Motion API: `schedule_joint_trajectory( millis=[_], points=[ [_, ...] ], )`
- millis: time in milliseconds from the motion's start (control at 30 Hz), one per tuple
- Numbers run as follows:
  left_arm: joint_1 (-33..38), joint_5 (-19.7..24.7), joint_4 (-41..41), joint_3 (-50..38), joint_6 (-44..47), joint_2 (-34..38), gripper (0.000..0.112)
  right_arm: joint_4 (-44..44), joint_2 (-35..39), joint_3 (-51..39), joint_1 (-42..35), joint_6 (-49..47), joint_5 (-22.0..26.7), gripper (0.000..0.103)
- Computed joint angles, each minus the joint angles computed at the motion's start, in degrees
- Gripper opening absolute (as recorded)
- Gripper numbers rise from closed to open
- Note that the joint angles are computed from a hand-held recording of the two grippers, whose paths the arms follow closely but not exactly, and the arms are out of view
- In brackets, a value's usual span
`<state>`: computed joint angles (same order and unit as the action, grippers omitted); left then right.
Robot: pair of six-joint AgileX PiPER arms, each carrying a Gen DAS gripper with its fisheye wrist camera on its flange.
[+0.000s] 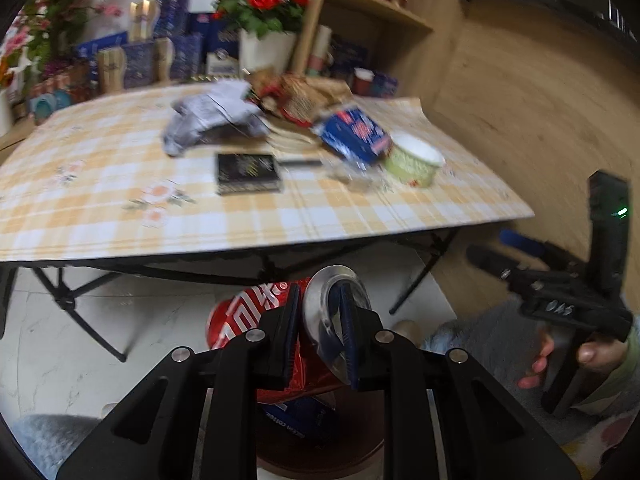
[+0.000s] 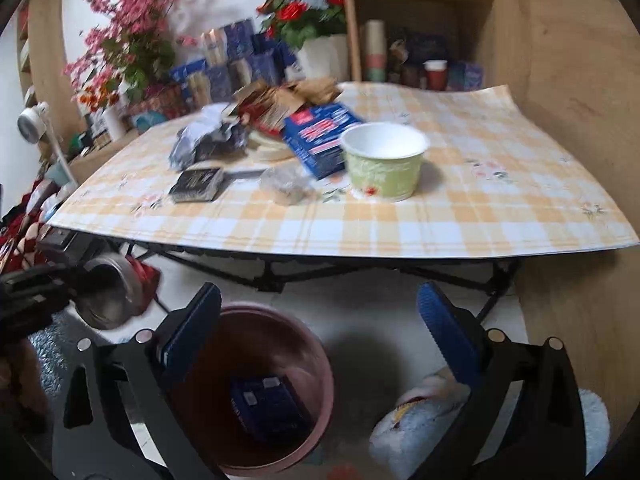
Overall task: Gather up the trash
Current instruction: 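Lower the red can into the brown bin and open the left tool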
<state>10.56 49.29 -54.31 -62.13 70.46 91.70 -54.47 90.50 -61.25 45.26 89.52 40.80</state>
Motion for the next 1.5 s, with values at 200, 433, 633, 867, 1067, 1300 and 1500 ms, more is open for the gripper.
schedule_joint_trajectory(
  millis=[200, 433, 633, 867, 1067, 1300, 1500],
  points=[
    [-3.90, -1.37, 3.54, -1.01, -1.79, 5.51, 0.014, -2.17, 2.14, 0.96, -0.43, 9.19, 2.13, 0.097],
    [-4.15, -2.07, 3.75, -0.48, -1.14, 5.22, 0.012, 1.71, 6.80, -1.91, -1.08, 3.66, 1.24, 0.097],
    [-1.90, -3.27, 1.86, -1.06, -3.11, 5.03, 0.030, 0.94, 7.83, -2.33, -0.72, 4.18, 1.45, 0.097],
    [1.49, -10.35, -5.55, 2.15, -0.76, 0.68, 0.094, -4.56, 5.49, 1.48, -1.38, 11.28, -1.69, 0.097],
    [4.45, -11.51, -10.07, 2.44, 1.58, -1.03, 0.097, -11.60, 4.53, 2.96, -0.84, 17.71, -1.98, 0.097],
    [6.00, -13.16, -14.81, 3.38, 4.07, -2.01, 0.097, -13.88, 1.79, 3.53, -0.28, 17.60, -1.90, 0.097],
    [7.40, -14.52, -19.57, 4.88, 8.18, -3.24, 0.097, -10.17, 1.32, 1.27, -1.03, 10.58, 0.07, 0.097]
  ],
)
